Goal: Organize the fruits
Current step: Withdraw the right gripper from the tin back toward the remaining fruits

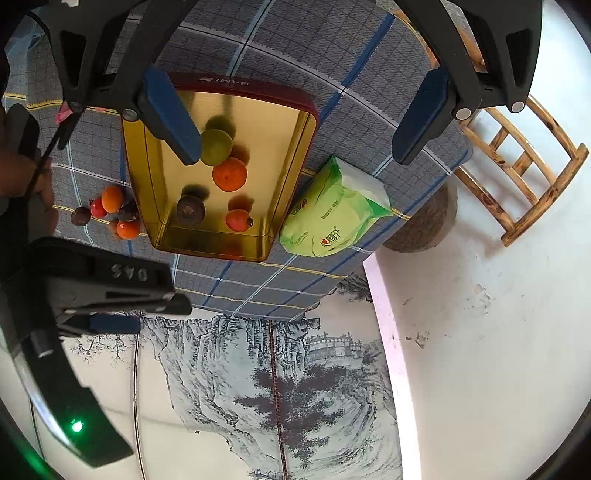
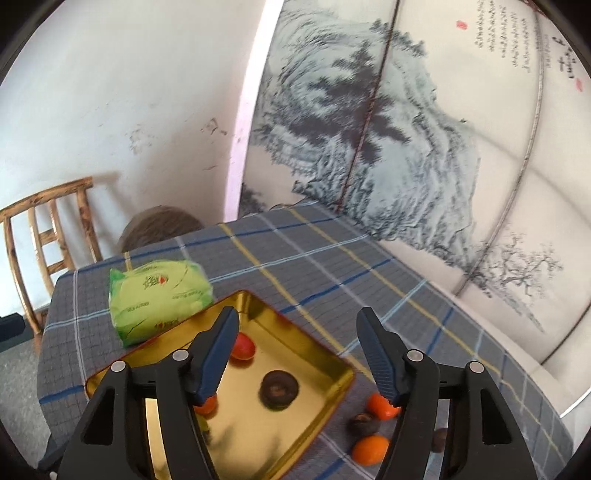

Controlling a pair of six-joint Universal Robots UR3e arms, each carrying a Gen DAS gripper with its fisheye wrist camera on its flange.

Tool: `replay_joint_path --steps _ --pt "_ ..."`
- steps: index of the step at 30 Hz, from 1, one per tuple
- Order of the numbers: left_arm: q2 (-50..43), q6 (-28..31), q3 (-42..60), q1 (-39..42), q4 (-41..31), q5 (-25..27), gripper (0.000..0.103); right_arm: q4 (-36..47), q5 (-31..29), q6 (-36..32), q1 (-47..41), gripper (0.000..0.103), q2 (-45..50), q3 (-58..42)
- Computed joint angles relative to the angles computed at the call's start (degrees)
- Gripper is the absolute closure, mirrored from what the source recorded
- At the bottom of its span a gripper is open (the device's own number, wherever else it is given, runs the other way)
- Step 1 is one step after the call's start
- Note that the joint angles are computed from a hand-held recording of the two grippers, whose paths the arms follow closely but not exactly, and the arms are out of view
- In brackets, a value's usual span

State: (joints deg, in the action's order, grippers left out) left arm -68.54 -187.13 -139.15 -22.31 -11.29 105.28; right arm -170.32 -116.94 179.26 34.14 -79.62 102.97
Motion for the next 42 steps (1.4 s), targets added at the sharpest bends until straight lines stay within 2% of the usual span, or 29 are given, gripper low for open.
replay_joint_path --steps 6,15,27,42 --pt "-0.88 -0.77 0.8 -1.59 -0.52 1.26 0.001 -2.14 -3.84 0.84 1.06 0.028 -3.47 2.93" --pt "-4.54 -2.19 3.88 -6.91 -1.03 5.55 0.001 -2.57 -1.19 3.32 -0.97 0.023 -11.43 9.11" --pt "-11.27 -4.13 10.22 -14.43 -3.11 11.36 0.001 -5.05 -1.15 3.9 -4.0 0.019 -18.02 15.74" --pt "-20.98 -5.42 20.27 -22.29 -7.5 16.49 0.001 -5.01 6.97 3.92 -14.18 0.017 -27.99 25.06"
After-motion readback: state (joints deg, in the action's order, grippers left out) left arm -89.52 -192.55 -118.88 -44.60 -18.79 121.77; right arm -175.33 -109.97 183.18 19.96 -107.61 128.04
